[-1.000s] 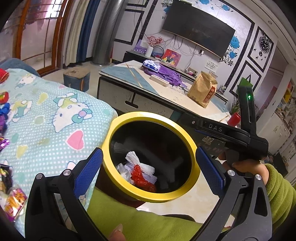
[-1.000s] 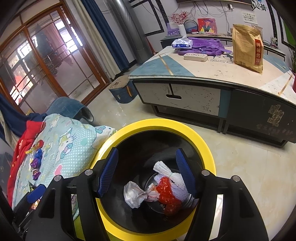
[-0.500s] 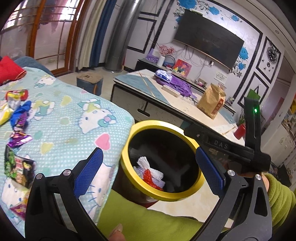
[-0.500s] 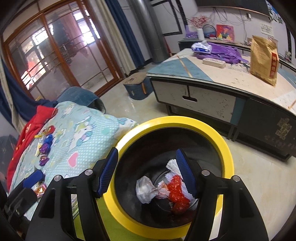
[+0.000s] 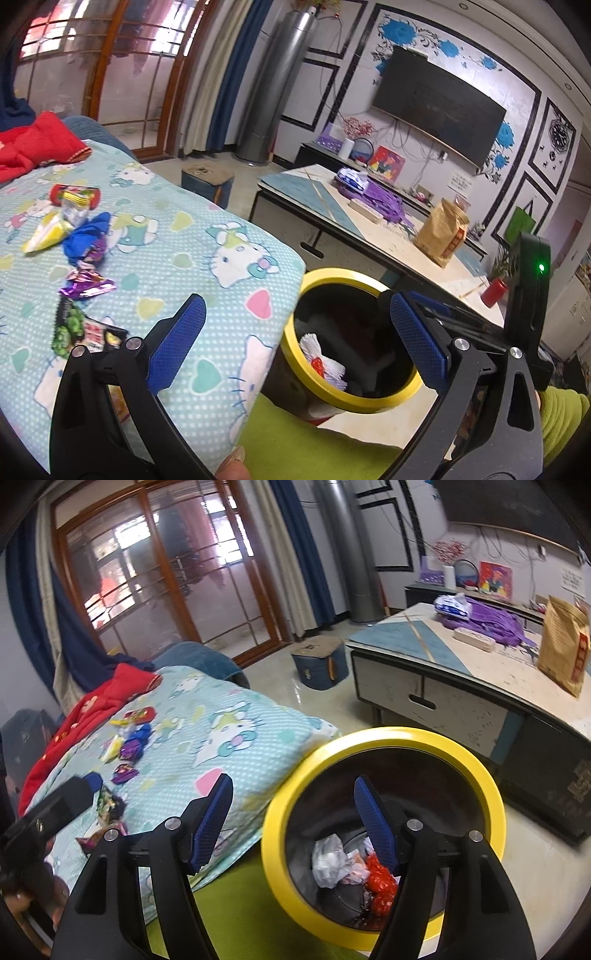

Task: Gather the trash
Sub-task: 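Move both open tools from the bin back over the bed, then grasp the yellow-white snack wrapper with the left tool while the right tool grasps the green snack packet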

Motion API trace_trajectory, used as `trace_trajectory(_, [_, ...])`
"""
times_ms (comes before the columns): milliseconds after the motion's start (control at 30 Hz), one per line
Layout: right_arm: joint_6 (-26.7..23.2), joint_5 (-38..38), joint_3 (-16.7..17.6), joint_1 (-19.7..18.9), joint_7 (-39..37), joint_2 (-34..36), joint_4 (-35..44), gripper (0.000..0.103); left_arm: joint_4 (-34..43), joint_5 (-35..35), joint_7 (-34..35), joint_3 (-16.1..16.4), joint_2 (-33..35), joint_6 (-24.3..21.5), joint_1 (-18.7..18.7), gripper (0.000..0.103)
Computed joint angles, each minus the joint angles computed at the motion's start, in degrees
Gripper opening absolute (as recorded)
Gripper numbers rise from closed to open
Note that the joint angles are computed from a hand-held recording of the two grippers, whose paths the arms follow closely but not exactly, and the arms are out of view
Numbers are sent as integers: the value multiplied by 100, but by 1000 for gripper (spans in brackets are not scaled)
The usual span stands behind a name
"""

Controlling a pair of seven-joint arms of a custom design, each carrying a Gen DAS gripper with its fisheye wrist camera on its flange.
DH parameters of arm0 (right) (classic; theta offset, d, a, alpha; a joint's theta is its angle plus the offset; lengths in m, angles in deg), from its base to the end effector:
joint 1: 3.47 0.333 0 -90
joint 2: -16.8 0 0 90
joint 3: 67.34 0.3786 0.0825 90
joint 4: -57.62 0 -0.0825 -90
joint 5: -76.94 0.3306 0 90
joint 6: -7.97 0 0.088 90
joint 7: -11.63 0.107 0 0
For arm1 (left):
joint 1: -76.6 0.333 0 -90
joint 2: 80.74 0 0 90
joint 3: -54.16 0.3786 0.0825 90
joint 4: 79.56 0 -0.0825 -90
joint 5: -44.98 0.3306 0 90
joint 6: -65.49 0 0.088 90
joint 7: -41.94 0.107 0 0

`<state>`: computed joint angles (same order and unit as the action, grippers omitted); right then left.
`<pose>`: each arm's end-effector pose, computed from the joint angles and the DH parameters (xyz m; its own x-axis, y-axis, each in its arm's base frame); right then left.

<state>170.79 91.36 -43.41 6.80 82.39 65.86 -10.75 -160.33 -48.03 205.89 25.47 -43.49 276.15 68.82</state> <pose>0.7425 0.3120 0.4516 0.5298 -0.7995 -0.2829 -0.6485 -0.1670 -0.7427 0.6507 -0.1885 0.4689 0.1040 -0.9418 0.3196 -0.5079 -0.3266 -0.7971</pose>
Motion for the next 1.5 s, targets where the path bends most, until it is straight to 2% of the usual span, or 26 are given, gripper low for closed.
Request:
trace_trajectory(233, [20,39,216,-30,-321,-47,-127,67,-712,742,-1313,616,-355,-124,-230,92])
trace_trajectory(433, [-30,143,372,-52,-591,-80,-196,69,-1129,1135,-2123,1054,-555,-87,-429,92])
trace_trajectory(800, [-174,386,549,23,-1204,-215,-384,69,-1888,1923,-3590,1652,-866,10,-656,92])
trace_trajectory(1000, [-227,494,636,95,-1572,-271,-463,69,-2227,2257,-4250,1951,-1014,34,-768,92])
trace_trajectory(1167, [-367,534,557,256,-1737,-262,-363,69,-2506,2537,-4758,2140,-1128,96,-799,92])
trace_trajectory(1367, [-724,590,415,504,-1840,-145,-30,69,-2754,2700,-5138,2281,-1240,157,-768,92])
trace_trajectory(1500, [-1029,655,317,684,-1890,-36,280,69,-2840,2566,-5052,2394,-1289,288,-779,92])
